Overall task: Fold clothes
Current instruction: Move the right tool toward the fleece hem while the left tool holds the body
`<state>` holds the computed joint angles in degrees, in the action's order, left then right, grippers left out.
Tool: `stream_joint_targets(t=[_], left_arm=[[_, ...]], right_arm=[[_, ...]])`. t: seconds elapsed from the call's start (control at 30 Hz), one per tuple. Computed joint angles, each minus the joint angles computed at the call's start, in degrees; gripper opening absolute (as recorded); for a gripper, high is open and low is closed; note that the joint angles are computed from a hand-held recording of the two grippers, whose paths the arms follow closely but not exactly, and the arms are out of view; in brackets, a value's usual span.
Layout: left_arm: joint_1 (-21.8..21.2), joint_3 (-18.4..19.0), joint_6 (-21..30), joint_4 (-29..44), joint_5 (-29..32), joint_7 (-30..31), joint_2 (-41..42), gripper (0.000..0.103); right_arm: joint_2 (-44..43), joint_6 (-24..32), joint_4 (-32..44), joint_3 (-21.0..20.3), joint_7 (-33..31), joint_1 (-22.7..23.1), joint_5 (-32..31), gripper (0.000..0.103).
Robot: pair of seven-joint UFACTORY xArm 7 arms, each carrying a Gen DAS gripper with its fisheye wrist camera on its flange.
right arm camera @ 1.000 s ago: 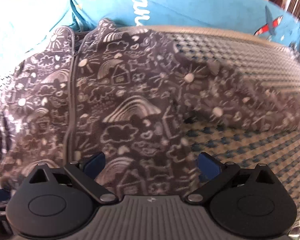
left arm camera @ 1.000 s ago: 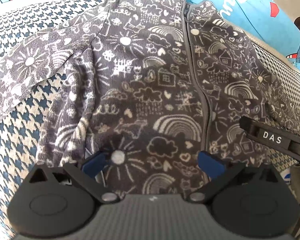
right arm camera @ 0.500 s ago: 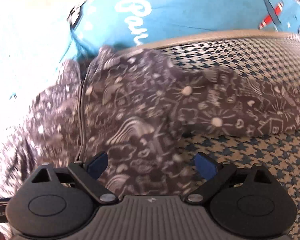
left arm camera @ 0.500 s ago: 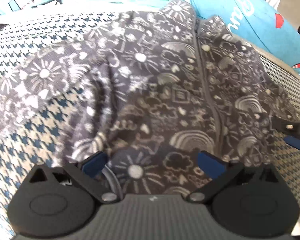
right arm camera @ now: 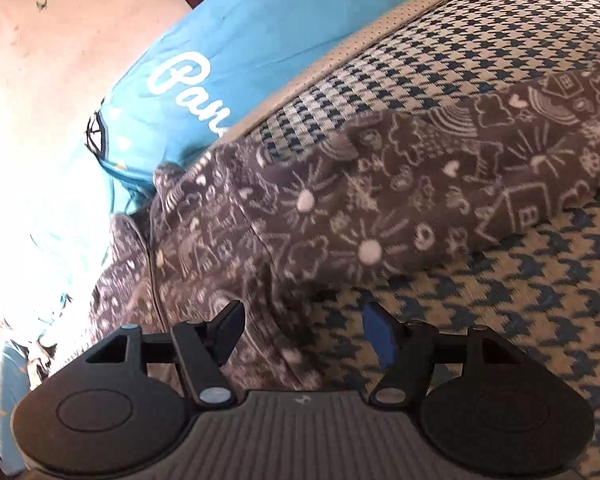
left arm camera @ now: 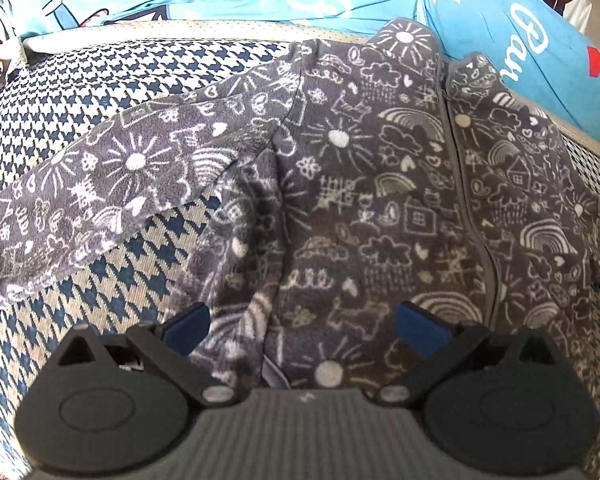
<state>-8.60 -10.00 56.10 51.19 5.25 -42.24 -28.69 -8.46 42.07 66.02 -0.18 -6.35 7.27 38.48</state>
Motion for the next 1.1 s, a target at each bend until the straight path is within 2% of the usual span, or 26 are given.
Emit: stream_joint_targets(t=[0.3, 0.7, 0.83, 1.1], left_arm=[[-0.55, -0.26, -1.94, 1.20, -0.36, 0.37, 2.61, 0.103], [-1.81, -0.31, -2.32, 1.63, 0.36, 0.63, 4.47, 0.103], [-1.90, 0.00, -2.47, 1.52, -0.14, 0.86, 4.62, 0.103], [-1.92, 0.02, -2.43, 1.69, -0.05, 1.24, 5.27, 0.103]], right_arm=[[5.51, -12.14, 4.36, 2.78, -5.29, 1.65, -3.86, 0.067], [13.07, -18.63, 9.88, 5.94, -13.44, 1.11, -1.65, 0.067], [15.72, -20.53, 11.87, 6.97, -13.21, 0.99, -3.72, 0.067], [19.98, -19.50, 14.92, 8.65, -11.29, -0.27, -5.80, 0.066]])
